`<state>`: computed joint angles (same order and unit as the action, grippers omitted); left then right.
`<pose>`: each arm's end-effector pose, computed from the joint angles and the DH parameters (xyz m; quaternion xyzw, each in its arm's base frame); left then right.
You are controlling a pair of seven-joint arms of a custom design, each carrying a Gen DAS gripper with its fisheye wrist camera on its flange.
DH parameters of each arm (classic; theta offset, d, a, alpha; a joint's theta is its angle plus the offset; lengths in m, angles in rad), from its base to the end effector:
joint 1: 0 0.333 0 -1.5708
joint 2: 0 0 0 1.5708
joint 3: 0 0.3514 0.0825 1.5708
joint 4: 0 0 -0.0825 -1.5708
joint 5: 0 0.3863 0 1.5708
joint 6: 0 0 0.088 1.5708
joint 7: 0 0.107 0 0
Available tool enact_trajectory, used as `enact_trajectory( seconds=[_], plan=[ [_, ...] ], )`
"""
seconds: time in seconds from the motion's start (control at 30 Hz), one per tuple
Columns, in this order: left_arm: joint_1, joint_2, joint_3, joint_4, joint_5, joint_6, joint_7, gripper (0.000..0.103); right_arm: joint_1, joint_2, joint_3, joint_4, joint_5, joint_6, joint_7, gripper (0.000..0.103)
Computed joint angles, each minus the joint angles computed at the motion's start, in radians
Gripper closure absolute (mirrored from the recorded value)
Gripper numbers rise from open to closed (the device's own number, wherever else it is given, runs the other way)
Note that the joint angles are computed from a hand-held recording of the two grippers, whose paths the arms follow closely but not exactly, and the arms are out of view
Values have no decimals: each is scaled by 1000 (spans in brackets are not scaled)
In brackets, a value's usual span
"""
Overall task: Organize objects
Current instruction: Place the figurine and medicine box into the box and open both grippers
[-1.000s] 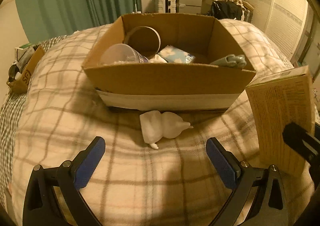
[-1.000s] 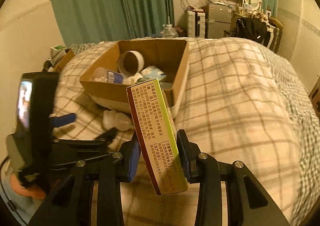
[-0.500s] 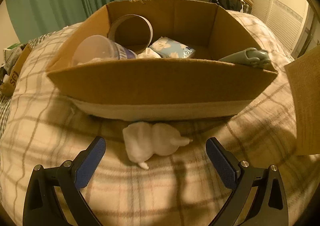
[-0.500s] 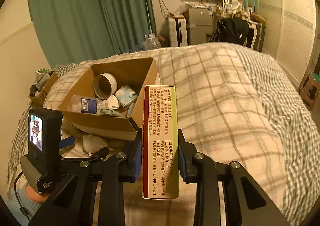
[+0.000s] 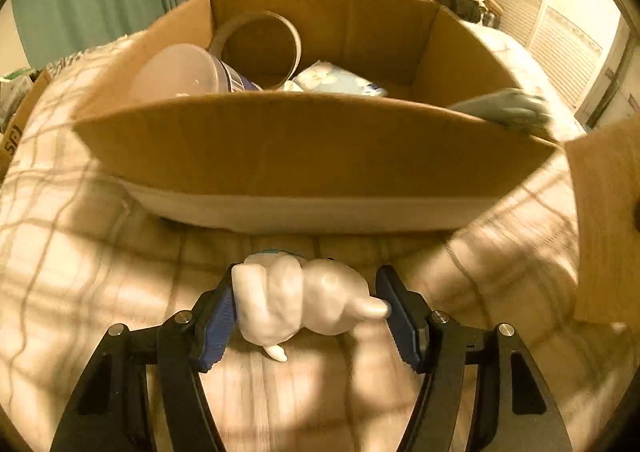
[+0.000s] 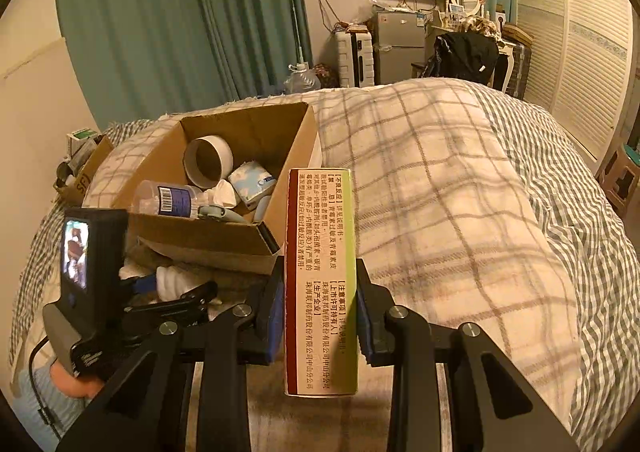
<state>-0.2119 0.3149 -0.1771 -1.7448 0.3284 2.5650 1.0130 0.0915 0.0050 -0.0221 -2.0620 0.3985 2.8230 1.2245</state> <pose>0.6463 -0.2550 0.4845 -0.6681 0.6937 -0.2098 0.1683 0.5987 0.0222 0.5517 -0.6804 0.6246 -0.2121 0.3194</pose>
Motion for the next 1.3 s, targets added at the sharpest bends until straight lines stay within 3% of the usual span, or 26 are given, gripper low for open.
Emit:
enact_trajectory(
  seconds=[0.33, 0.6, 0.87, 1.13, 1.3],
  plan=[
    [16, -232, -23, -185, -39, 112, 13, 35, 22, -114, -1, -78, 29, 20, -30, 74],
    [17, -313, -18, -158, 107, 148, -74, 35, 59, -189, -10, -66, 57, 39, -98, 74],
    [34, -256, -4, 21, 209, 121, -102, 35, 88, -128, -13, 130, 115, -16, -172, 74],
    [9, -64, 29, 302, 212, 8, -47, 35, 59, 110, 14, 459, -14, -107, -23, 74],
    [-7, 27, 64, 377, 232, 0, -39, 35, 44, 257, 20, 622, -64, -175, 29, 74]
  ],
)
